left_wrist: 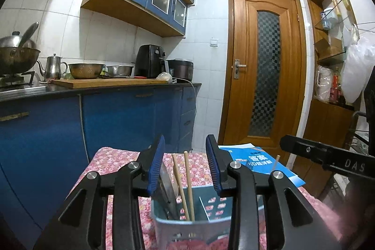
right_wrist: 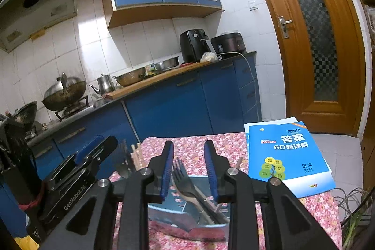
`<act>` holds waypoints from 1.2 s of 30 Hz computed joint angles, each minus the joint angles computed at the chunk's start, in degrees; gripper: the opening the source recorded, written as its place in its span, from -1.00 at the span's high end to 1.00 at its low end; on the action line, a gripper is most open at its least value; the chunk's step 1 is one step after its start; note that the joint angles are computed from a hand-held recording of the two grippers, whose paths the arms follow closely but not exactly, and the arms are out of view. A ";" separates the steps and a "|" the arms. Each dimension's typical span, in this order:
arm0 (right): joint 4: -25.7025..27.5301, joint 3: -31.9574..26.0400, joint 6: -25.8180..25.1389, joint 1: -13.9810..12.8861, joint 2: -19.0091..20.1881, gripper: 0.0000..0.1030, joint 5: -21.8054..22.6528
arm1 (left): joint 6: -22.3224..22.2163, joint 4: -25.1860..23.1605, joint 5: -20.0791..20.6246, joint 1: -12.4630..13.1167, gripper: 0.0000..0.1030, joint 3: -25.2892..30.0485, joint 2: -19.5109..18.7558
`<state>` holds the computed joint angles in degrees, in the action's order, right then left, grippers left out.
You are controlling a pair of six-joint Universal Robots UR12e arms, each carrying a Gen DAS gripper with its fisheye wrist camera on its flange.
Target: Organize utensils
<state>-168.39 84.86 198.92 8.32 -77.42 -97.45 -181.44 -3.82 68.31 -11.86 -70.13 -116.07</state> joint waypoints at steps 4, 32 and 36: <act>-0.27 1.17 0.60 0.80 -1.17 0.34 -0.78 | 2.33 -1.22 0.14 0.38 0.25 -2.38 2.32; -0.11 11.92 3.90 7.22 -8.24 -0.03 -6.87 | 7.37 -15.10 -0.06 4.13 -0.03 -17.60 15.83; 1.04 12.97 3.30 8.26 -8.47 -0.19 -8.96 | 7.51 -16.04 -0.05 4.44 -0.24 -19.09 16.55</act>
<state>-167.35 97.83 202.23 16.59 -85.89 -106.41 -173.93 -19.86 68.26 -7.41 -89.22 -99.52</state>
